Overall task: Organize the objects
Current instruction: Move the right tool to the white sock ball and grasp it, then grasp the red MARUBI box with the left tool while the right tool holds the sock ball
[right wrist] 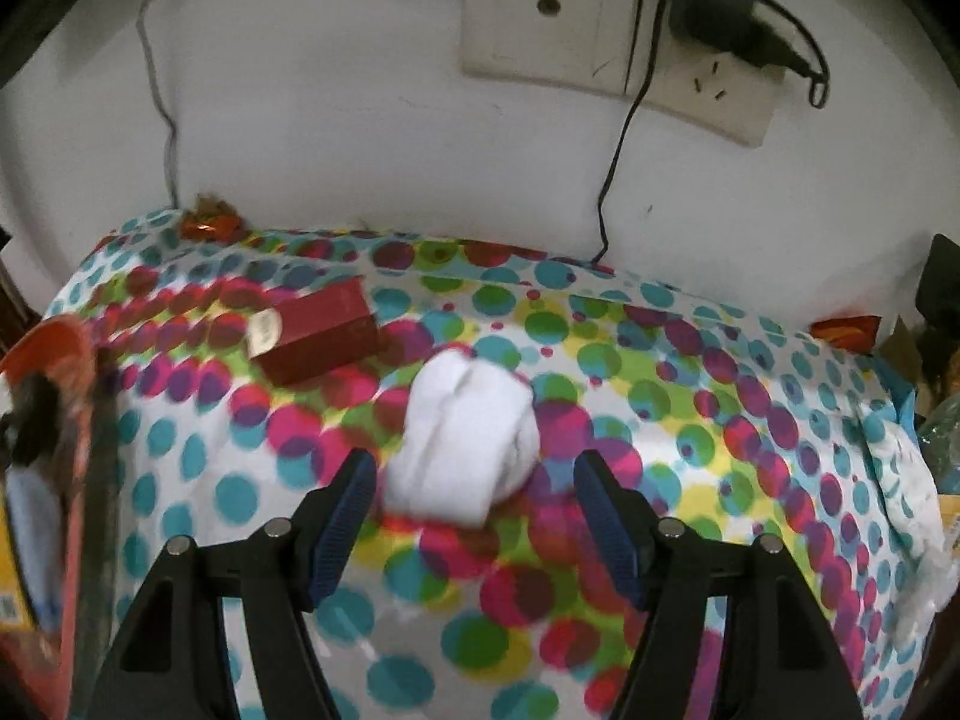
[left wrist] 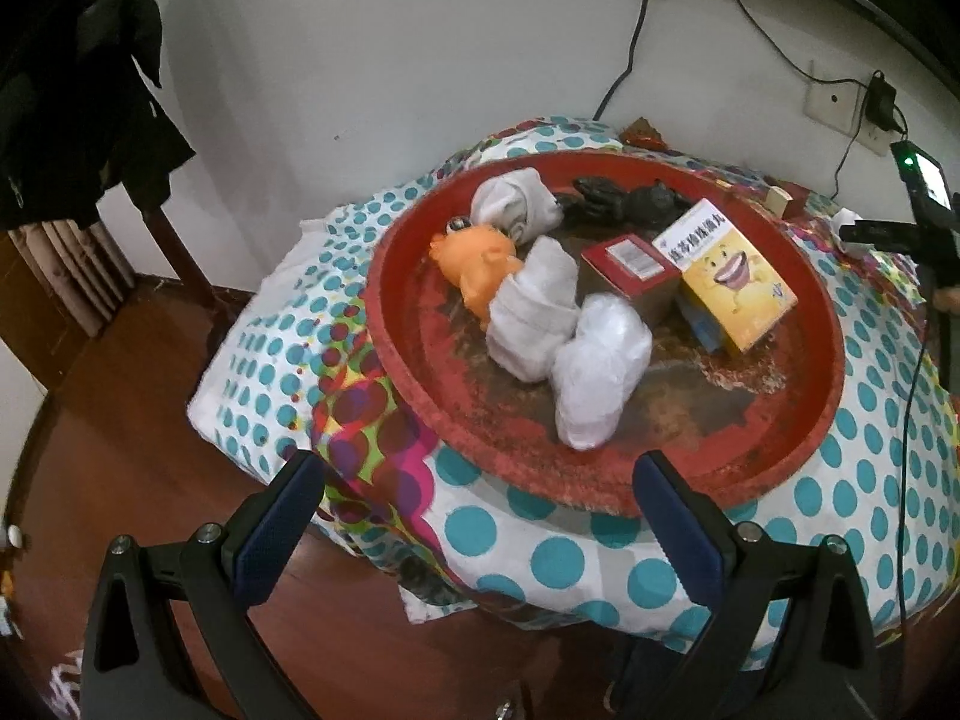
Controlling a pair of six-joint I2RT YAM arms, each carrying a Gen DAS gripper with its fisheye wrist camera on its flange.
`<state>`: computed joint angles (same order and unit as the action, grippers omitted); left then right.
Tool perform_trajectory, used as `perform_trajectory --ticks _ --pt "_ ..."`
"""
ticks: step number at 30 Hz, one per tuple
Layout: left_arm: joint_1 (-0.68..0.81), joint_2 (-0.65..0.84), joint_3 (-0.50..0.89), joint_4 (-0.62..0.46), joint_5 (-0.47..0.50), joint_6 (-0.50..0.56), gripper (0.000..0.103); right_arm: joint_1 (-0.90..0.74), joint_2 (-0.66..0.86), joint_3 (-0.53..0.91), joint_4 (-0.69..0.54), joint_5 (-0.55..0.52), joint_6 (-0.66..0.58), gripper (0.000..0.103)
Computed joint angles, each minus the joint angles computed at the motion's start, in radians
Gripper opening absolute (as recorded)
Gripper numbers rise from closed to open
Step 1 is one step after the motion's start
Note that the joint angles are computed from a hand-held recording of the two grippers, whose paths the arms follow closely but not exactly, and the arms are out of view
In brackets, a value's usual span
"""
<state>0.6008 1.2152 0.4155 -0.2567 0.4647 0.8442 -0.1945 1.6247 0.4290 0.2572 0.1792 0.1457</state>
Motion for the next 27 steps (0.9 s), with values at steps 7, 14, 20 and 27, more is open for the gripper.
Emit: perform_trajectory --ticks 7,14,20,27 --pt "-0.15 -0.036 0.039 -0.001 -0.061 -0.105 0.103 -0.018 0.125 0.037 0.124 -0.02 0.014 0.068" --pt "-0.4 -0.018 0.107 -0.052 -0.107 -0.3 0.103 -0.037 0.097 -0.025 0.188 -0.056 -0.06 0.048" --pt "-0.668 -0.029 0.098 0.014 -0.236 -0.431 0.103 -0.144 -0.022 -0.155 0.23 -0.11 -0.15 0.048" --pt "-0.944 0.069 0.132 0.087 -0.373 -0.574 0.103 -0.375 -0.166 -0.3 0.237 -0.217 -0.329 0.048"
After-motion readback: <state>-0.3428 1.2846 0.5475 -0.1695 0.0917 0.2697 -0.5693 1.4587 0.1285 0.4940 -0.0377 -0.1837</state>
